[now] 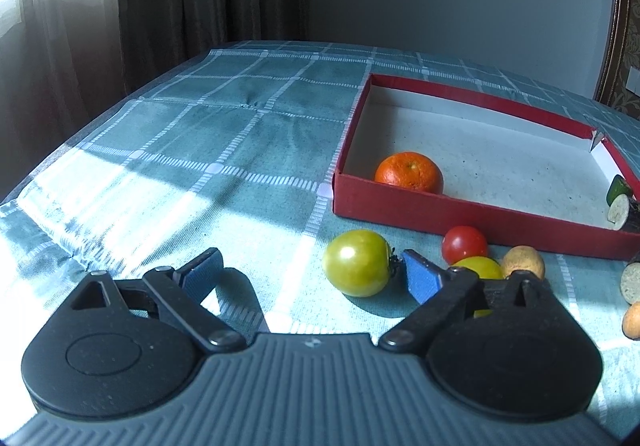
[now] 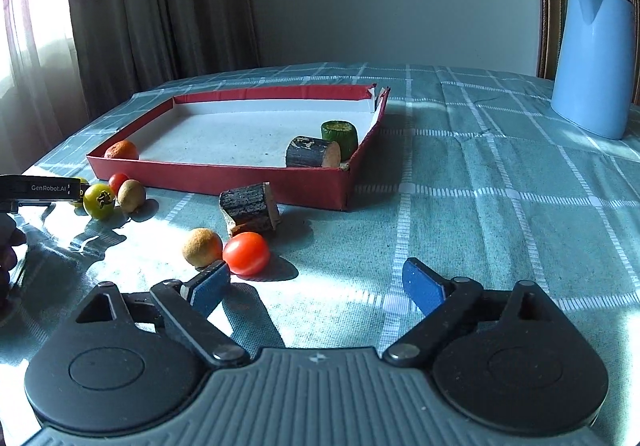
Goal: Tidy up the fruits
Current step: 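Reach the left gripper to the green tomato and close on it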
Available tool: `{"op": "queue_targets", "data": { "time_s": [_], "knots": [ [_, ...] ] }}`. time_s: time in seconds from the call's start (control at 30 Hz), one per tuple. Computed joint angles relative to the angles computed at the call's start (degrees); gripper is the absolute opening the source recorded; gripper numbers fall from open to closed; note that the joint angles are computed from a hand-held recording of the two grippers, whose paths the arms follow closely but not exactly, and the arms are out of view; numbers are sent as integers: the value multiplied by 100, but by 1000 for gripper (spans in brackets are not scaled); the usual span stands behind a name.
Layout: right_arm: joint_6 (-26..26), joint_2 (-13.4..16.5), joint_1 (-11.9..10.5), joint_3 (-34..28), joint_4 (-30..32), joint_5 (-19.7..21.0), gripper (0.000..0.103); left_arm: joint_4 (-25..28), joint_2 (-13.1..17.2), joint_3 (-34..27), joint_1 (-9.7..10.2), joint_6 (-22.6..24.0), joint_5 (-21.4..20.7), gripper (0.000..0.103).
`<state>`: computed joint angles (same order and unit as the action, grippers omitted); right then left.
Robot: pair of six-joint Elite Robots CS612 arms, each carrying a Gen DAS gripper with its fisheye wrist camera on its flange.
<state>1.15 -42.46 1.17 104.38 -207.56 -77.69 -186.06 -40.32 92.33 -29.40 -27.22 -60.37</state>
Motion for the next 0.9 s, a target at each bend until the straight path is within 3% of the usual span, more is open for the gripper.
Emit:
{"op": "queue_targets", "data": {
  "time_s": [0.47, 0.9],
  "knots": [
    [-45, 0, 24, -13, 60, -84, 96, -62, 8, 10, -33, 142, 54, 84],
    [-21, 0, 18, -8, 45, -57, 96, -228, 17, 35, -57, 328, 25, 71]
  ]
}}
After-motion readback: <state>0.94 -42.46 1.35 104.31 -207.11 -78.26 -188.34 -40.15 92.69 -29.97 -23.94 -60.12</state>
